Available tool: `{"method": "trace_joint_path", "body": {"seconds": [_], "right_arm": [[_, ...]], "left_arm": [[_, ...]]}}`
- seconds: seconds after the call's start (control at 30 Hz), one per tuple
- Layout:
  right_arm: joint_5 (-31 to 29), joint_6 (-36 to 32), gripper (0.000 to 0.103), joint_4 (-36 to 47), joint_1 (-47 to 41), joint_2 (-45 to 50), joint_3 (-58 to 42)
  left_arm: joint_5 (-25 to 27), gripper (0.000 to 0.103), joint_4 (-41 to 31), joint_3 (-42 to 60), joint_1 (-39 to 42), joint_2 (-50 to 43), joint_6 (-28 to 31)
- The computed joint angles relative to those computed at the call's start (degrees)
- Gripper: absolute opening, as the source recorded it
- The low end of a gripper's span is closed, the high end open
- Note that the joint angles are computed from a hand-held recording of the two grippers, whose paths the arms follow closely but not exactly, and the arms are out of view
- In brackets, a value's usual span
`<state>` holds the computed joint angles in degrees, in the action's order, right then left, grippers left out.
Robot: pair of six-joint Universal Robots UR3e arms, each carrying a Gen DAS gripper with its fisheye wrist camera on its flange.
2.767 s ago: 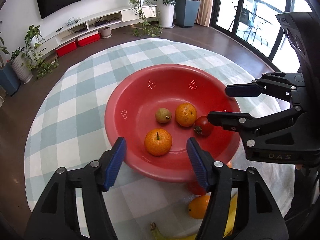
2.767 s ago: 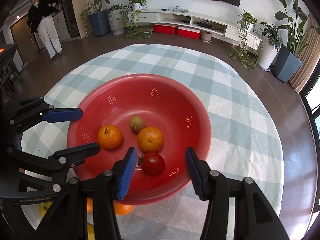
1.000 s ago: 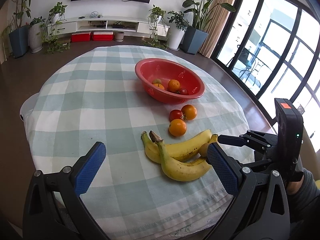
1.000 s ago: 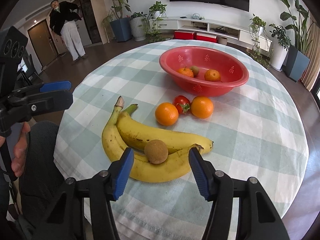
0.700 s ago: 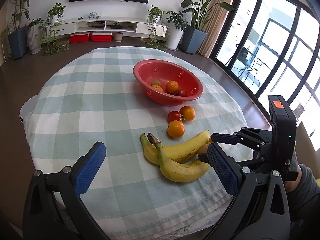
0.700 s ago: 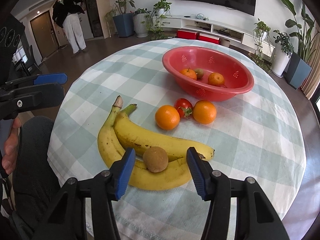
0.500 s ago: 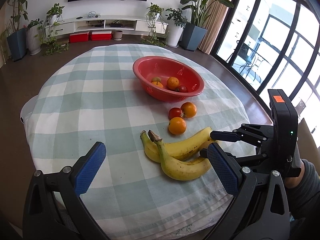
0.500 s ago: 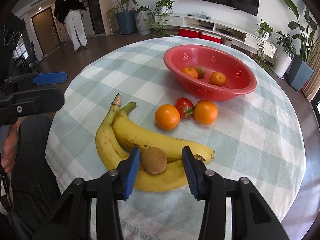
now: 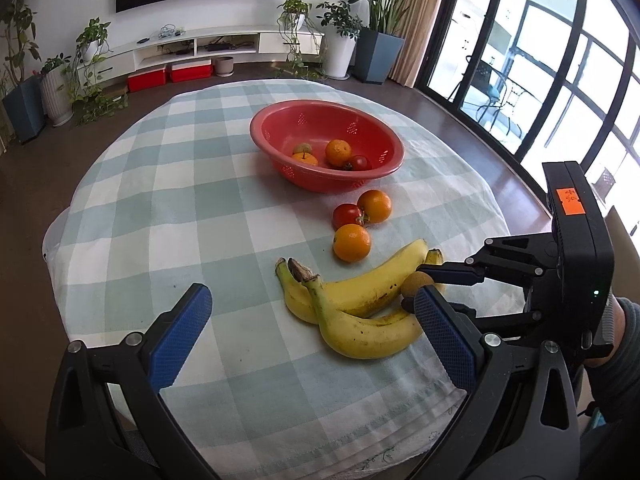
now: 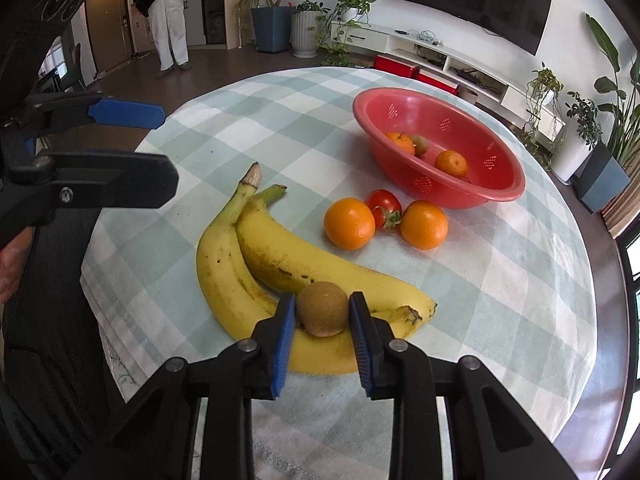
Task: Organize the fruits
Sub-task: 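Grasp the orange with the left gripper while the right gripper grasps the kiwi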
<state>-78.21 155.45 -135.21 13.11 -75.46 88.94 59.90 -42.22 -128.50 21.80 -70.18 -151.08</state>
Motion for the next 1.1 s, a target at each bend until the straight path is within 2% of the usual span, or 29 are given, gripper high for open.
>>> {"method": "trace_joint_path", "body": {"seconds": [0.37, 0.7, 0.8, 0.87, 0.97, 1.1], "right_arm": [[4.26, 2.02, 0.029, -0.42, -2.78, -4.04, 4.11], [11.77, 2.6, 0.029, 0.73, -11.19, -11.83, 10.36], [13.24, 2.52, 0.029, 0.47, -13.21, -13.2, 11.48], [14.01, 2.35, 0.029, 0.4, -14.09, -13.65, 11.98], [15.09, 2.21, 0.029, -0.32, -15.1, -13.73, 12.76], [16.24, 2.02, 0.029, -1.12, -16.12, -13.21, 13.6]], "left_arm": [[7.19, 0.102, 6.02, 7.12, -10.08, -11.29, -2.04], [15.6, 0.102, 5.22, 23.35, -19.86, -27.98, -3.5], [17.75, 0.091, 2.81, 28.96, -22.25, -33.4, -3.28], [20.34, 0.08, 1.69, 32.2, -23.98, -36.92, -3.12], [24.73, 0.077, 0.43, 36.06, -25.89, -41.55, -3.58], [26.34, 0.077, -0.62, 39.01, -26.2, -45.01, -4.28]]}}
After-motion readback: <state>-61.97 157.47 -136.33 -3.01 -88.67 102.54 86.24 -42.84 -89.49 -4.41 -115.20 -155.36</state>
